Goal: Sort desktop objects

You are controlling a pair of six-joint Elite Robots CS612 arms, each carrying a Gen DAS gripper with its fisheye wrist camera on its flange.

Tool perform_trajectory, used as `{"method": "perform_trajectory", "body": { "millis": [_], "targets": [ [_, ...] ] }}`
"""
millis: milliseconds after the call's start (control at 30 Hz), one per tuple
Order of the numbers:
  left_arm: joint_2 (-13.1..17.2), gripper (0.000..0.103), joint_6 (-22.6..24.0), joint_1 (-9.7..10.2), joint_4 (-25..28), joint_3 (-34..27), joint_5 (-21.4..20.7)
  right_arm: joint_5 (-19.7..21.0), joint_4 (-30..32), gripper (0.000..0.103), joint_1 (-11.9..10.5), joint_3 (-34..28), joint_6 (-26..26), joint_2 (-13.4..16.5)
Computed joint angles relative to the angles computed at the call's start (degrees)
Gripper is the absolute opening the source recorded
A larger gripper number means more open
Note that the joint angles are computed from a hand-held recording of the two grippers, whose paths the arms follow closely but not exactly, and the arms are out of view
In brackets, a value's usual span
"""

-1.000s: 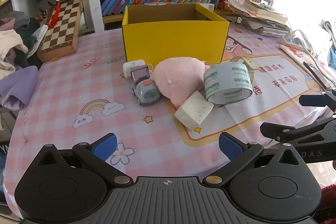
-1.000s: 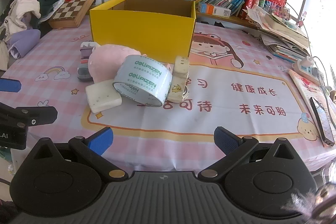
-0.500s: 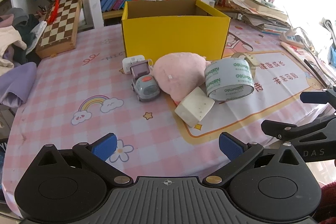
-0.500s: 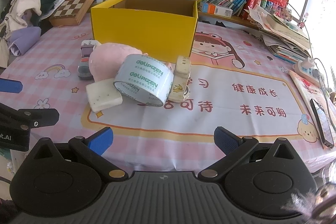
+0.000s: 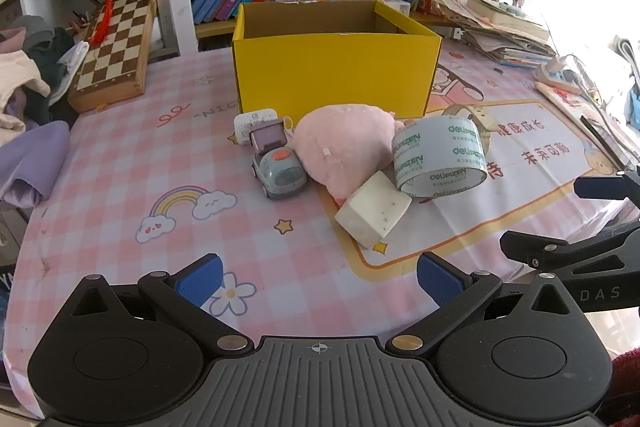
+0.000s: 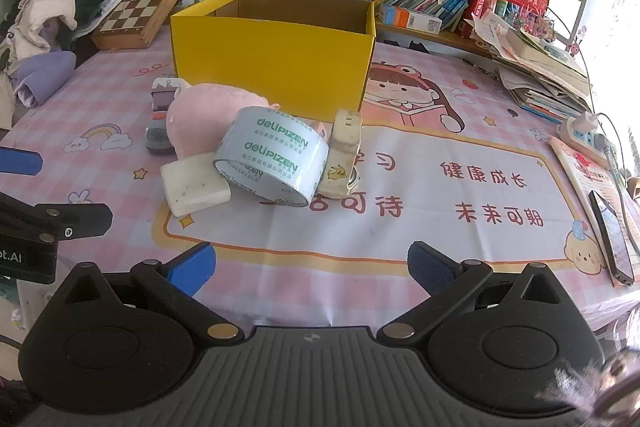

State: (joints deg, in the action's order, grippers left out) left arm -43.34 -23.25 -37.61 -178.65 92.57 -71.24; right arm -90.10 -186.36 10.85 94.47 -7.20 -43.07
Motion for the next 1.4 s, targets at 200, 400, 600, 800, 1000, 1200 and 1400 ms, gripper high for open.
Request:
{"method": "perform_trajectory", "body": {
  "millis": [200, 400, 600, 800, 1000, 1200, 1400],
  "targets": [
    [0.11, 0.103, 0.10, 0.10, 0.09, -0.24, -0.06, -0.21, 0.09, 0.103, 0.04, -0.18, 0.09, 0.05],
    [0.19, 0.103, 0.38, 0.24, -0.32, -0.33, -0.21, -0.45, 0.14, 0.103, 0.09, -0.46, 0.08, 0.14],
    [0.22, 0.103, 0.31, 0.34, -0.14, -0.41, -0.16, -0.32, 0.31, 0.103, 0.12, -0.80, 0.02, 0.29],
    [0.24, 0.103, 0.05, 0.46, 0.07, -0.45, -0.27, -0.52, 0.04, 0.103, 0.18, -0.93, -0.19, 0.35],
    [0.39, 0.103, 0.12, 0.60, -0.77, -0.51, -0.70, -1.32, -0.85, 0.103, 0.25, -0.98, -0.49, 0.34],
    [0.74, 0.103, 1.29, 0.71, -1.40, -1.07, -1.23, -1.31, -0.74, 0.103, 0.19, -1.40, -0.83, 0.46],
    [1.21, 0.103, 1.68, 0.82, -0.69, -2.13, -1.89, -0.71, -0.37, 0.102, -0.13, -2.06, -1.50, 0.64]
  ]
}}
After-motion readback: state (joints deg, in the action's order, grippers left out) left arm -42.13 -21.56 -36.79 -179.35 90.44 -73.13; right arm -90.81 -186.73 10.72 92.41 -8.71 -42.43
